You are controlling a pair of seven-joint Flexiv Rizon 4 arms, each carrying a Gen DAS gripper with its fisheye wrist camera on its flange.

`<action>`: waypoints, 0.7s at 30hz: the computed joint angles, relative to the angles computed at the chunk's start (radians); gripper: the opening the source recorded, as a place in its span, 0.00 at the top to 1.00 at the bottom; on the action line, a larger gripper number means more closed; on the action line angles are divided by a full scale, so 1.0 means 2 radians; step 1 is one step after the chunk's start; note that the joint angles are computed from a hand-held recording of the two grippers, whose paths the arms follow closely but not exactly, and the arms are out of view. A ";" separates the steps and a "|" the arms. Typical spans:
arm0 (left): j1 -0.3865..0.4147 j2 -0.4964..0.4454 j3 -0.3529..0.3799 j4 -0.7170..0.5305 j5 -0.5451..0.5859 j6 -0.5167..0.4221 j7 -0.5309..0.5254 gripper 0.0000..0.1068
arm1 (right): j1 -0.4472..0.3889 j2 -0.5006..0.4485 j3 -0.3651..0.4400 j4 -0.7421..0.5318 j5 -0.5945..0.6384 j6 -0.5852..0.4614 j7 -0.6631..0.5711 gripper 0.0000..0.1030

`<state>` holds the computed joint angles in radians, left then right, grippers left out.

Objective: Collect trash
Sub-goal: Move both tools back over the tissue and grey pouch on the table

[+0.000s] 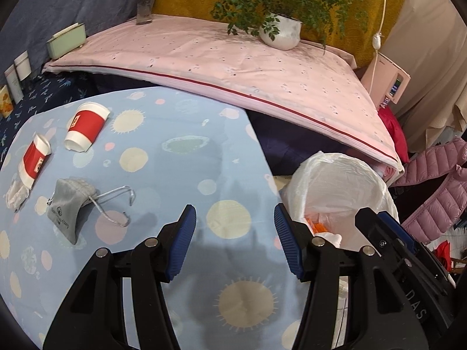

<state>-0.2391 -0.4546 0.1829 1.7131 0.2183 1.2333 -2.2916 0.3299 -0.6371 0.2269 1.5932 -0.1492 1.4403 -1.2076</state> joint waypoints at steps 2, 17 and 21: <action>0.003 0.004 0.003 0.009 0.000 0.004 -0.003 0.50 | 0.005 -0.002 0.001 -0.002 -0.003 -0.003 -0.002 0.61; 0.037 0.040 0.023 0.092 -0.002 0.034 -0.035 0.50 | 0.045 -0.019 0.018 -0.026 -0.013 -0.037 -0.032 0.59; 0.044 0.052 0.038 0.117 0.008 0.038 -0.053 0.50 | 0.059 -0.024 0.022 -0.033 -0.014 -0.047 -0.041 0.56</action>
